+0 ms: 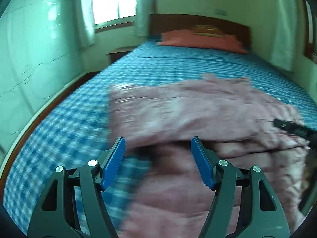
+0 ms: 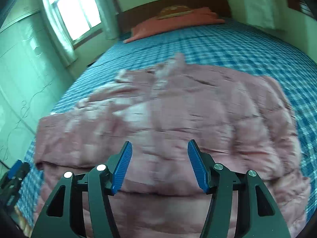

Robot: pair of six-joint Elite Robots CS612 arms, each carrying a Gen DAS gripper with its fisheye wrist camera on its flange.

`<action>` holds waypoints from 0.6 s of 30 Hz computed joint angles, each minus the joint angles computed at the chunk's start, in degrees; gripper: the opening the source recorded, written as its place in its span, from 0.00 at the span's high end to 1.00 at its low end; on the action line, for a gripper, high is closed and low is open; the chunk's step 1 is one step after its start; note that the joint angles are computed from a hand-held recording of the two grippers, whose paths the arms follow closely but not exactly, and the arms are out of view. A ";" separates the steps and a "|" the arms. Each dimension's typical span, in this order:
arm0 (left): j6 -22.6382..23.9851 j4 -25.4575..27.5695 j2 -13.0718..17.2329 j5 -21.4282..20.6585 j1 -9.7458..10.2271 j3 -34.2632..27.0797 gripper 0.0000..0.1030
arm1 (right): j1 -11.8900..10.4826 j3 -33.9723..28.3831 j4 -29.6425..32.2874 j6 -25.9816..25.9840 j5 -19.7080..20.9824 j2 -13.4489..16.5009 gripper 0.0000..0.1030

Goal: Fold large clothes

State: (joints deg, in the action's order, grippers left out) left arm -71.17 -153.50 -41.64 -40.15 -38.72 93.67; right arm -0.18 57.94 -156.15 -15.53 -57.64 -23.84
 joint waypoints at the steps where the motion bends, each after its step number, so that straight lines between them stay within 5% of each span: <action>1: -2.01 0.91 -0.59 -0.04 0.20 1.04 0.34 | 0.52 -0.18 0.68 0.08 0.75 -0.04 0.43; 7: -9.27 2.40 -2.51 -1.91 1.58 5.32 0.34 | 3.01 -4.08 9.79 -0.39 2.08 1.83 0.41; 8: -9.50 2.63 -2.38 -2.02 1.66 5.35 0.34 | 3.22 -4.53 10.86 -0.71 2.24 2.14 0.47; 10: -9.53 2.69 -2.35 -2.35 1.86 5.52 0.34 | 3.46 -4.80 12.38 -1.90 3.11 2.39 0.83; 13: -9.30 1.81 -2.12 -2.76 2.14 5.55 0.34 | 3.17 -3.59 10.33 -1.52 3.91 1.75 0.92; 18: -8.09 0.36 -1.46 -2.58 2.42 4.79 0.34 | 1.77 -1.71 2.15 -0.02 1.26 0.56 0.93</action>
